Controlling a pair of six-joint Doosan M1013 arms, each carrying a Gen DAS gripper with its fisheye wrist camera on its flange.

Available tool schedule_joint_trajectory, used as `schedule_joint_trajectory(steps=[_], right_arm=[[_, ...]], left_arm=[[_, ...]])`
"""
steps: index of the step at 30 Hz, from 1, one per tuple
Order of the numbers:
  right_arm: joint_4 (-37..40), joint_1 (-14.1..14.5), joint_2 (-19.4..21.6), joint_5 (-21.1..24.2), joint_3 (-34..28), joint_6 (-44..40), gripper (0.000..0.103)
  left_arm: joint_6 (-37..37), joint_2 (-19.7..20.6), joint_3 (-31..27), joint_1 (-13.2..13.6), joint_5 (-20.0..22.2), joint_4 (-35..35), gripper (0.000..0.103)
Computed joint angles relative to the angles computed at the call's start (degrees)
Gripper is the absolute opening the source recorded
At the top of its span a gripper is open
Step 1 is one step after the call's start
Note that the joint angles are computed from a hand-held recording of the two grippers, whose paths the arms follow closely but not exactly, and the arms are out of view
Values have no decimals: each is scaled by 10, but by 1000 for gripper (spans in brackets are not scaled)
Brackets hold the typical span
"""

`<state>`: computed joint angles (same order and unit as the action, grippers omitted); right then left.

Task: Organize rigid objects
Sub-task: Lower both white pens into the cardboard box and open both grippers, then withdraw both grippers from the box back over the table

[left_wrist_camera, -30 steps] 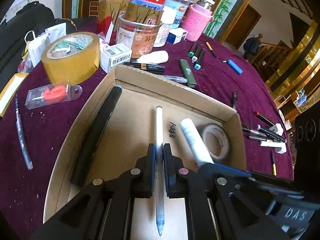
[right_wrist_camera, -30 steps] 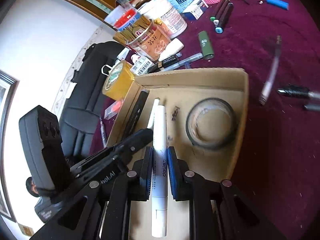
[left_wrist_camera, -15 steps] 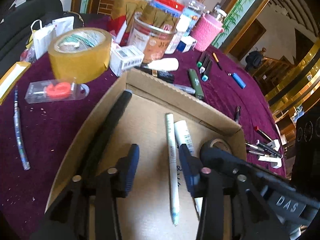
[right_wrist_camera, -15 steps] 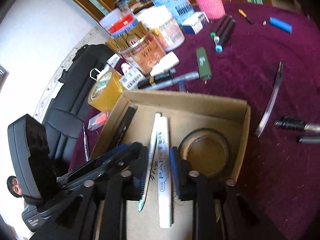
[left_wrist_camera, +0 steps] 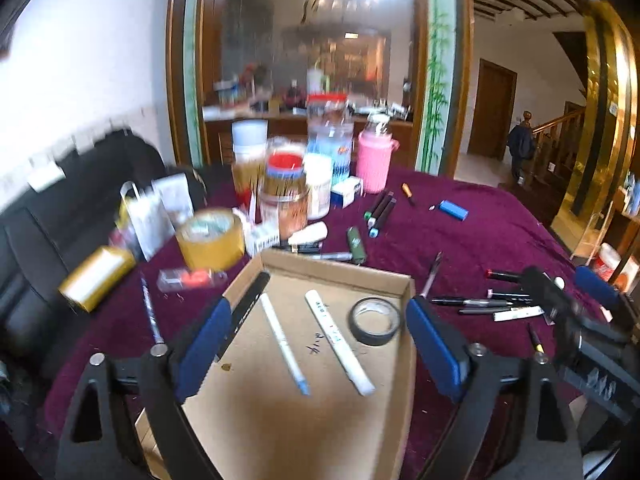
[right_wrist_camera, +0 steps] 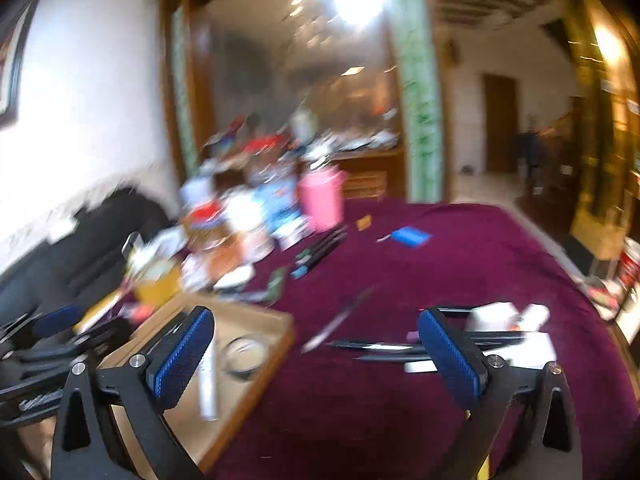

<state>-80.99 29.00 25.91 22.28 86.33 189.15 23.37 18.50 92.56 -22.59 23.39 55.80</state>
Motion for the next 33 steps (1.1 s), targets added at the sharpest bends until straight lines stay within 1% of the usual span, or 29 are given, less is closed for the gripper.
schedule_joint_trajectory(steps=[1,2,3,4,5,6,8,9,12,16,19,25,33], right_arm=[[0,-3,-5,4,8,19,103],[29,-11,-12,-1,19,12,103],[87,-19,-18,-5,26,-20,103],[125,-27,-24,-6,36,-31,103],[144,-34,-29,-7,46,-30,103],[143,-37,-32,-6,54,-20,103],[118,-39,-41,9,75,20,103],[96,-40,-47,14,86,45,103],[28,-42,-64,33,116,115,103],[-15,-43,-71,70,132,149,103],[-16,-51,-77,70,139,151,103],[-38,-63,-86,67,158,193,103],[-20,-77,-86,53,162,183,103]], left_arm=[[-32,-4,6,-8,5,36,90],[-60,-9,13,-18,11,68,90],[-81,-12,17,-28,17,93,90],[-91,-14,20,-35,21,107,91],[-95,-14,21,-44,26,115,91],[-90,-13,21,-50,28,116,91],[-66,-12,21,-58,27,100,91],[-45,-9,17,-64,34,87,91],[-21,-4,13,-79,51,79,91],[10,3,7,-91,64,61,91],[37,7,2,-98,75,43,91],[69,14,-5,-104,85,9,91],[116,27,-19,-106,94,-32,91]])
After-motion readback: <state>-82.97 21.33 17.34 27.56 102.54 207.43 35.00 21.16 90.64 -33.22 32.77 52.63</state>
